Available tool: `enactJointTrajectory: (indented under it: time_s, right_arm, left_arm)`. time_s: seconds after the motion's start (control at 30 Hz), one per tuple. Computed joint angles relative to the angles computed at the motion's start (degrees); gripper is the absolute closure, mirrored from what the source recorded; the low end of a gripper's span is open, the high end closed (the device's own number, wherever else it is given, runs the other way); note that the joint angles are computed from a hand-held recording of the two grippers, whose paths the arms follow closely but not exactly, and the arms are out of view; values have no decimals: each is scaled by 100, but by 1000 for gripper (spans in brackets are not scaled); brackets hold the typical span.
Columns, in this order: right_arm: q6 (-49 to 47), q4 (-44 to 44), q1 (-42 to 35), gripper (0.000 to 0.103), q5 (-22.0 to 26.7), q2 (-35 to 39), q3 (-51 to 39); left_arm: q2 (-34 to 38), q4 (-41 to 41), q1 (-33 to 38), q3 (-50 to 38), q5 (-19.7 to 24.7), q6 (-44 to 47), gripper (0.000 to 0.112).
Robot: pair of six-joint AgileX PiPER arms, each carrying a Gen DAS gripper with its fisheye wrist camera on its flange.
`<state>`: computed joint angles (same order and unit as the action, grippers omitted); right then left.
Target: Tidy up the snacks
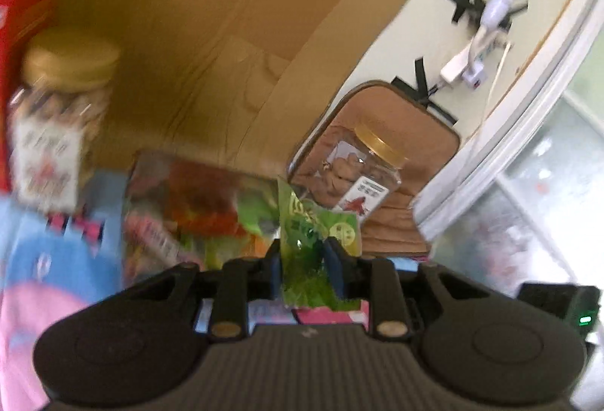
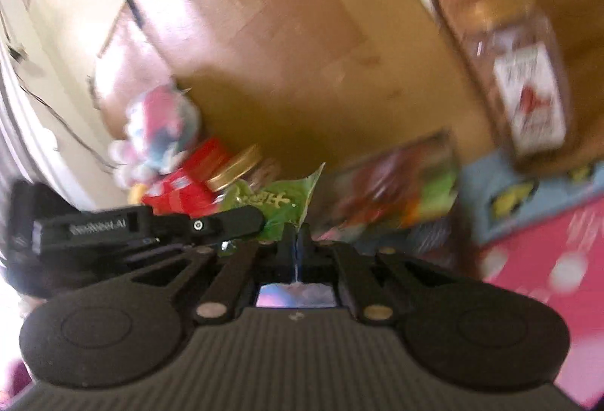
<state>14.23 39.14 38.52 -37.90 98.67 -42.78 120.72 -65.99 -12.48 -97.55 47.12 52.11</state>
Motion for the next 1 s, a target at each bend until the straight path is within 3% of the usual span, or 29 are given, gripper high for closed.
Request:
enactJointTrajectory:
  time_s: [0.13, 0.23, 0.27, 0.37, 0.47, 0.67, 0.87, 0.93, 1.0]
  right_arm:
    - [-2017, 1349, -310, 95, 278, 231, -535]
    - [-3247, 2367, -406, 83, 199, 533, -798]
    - [-3232, 2353, -394, 83, 182, 428, -659]
    - [-2218, 1679, -111, 83, -512, 205, 66]
    - [-1493, 1376, 198, 82, -759, 16, 526]
    - [838, 609, 1227, 68, -978, -70, 1426]
    - [2069, 306, 2008, 61, -970, 364, 1498]
    - [1803, 676, 2162, 61, -836, 418, 1305]
    - [869, 1563, 2410, 61, -845, 427, 1027]
  left_arm:
    - [446, 2226, -863, -879, -1311, -1747, 37]
    - [487, 2860, -970, -917, -1515, -2349, 37]
    - [396, 2613, -908, -766, -1522, -2137, 37]
    - [-149, 1403, -678, 190, -1760, -905, 37]
    - [-644, 568, -412, 944, -1549, -56, 37]
    - [-1760, -453, 341, 2973, -1036, 1666, 39]
    - [-2011, -1013, 1307, 4295, -185, 2688, 45]
    - [-2032, -1069, 1549, 4538, -16, 2881, 46]
    - [-2083, -1135, 1741, 4735, 41, 3022, 46]
